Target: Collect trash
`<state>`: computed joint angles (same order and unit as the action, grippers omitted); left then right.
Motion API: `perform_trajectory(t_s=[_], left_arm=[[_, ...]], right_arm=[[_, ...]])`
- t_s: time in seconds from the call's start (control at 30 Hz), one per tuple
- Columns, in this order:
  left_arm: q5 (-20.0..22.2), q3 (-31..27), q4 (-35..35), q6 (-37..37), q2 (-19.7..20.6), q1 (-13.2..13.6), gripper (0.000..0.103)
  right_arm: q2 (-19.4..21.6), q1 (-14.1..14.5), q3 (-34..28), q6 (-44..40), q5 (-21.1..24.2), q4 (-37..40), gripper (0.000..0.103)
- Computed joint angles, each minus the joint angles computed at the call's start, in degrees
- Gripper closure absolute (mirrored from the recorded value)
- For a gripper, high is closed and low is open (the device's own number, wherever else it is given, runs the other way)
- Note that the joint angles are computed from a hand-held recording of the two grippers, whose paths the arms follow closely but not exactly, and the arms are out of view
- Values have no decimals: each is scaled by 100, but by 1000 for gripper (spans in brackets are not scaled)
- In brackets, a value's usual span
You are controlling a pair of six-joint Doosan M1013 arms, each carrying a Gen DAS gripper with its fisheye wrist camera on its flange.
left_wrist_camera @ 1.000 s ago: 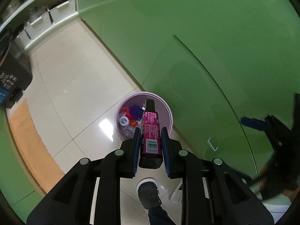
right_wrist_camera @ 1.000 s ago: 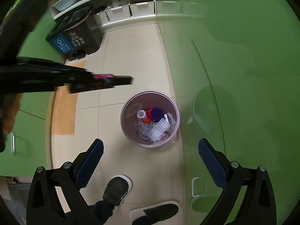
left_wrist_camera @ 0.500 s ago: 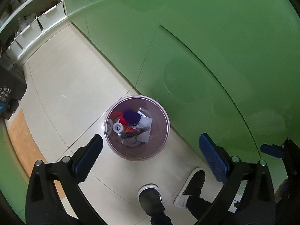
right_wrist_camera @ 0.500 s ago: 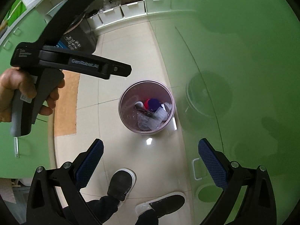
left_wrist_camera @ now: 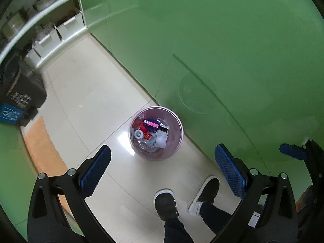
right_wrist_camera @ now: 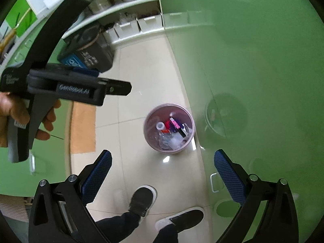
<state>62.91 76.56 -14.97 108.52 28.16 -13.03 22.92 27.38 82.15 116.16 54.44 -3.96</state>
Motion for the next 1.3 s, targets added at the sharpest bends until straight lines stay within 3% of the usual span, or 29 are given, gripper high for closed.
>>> perform_trajectory(t_s=[0.3,0.57,0.83,1.03,1.3], left_arm=[[707,-692,-64,-33,-515,151,3],[1136,-1413,-503,277,-725,83,3],[1086,-1869,-720,766,-804,-201,3],[1346,-2545,-743,777,-651,-440,3],[1271,-3041,-463,550,-558,-840,3]], right_arm=[[-376,219,-743,335,638,-259,6],[-809,263,-1112,976,1012,-976,6],[-1332,170,-1042,1856,1401,-1876,6],[-1757,34,-968,2385,1686,-2455,6],[-2066,-236,-886,2425,1780,-2690,6]])
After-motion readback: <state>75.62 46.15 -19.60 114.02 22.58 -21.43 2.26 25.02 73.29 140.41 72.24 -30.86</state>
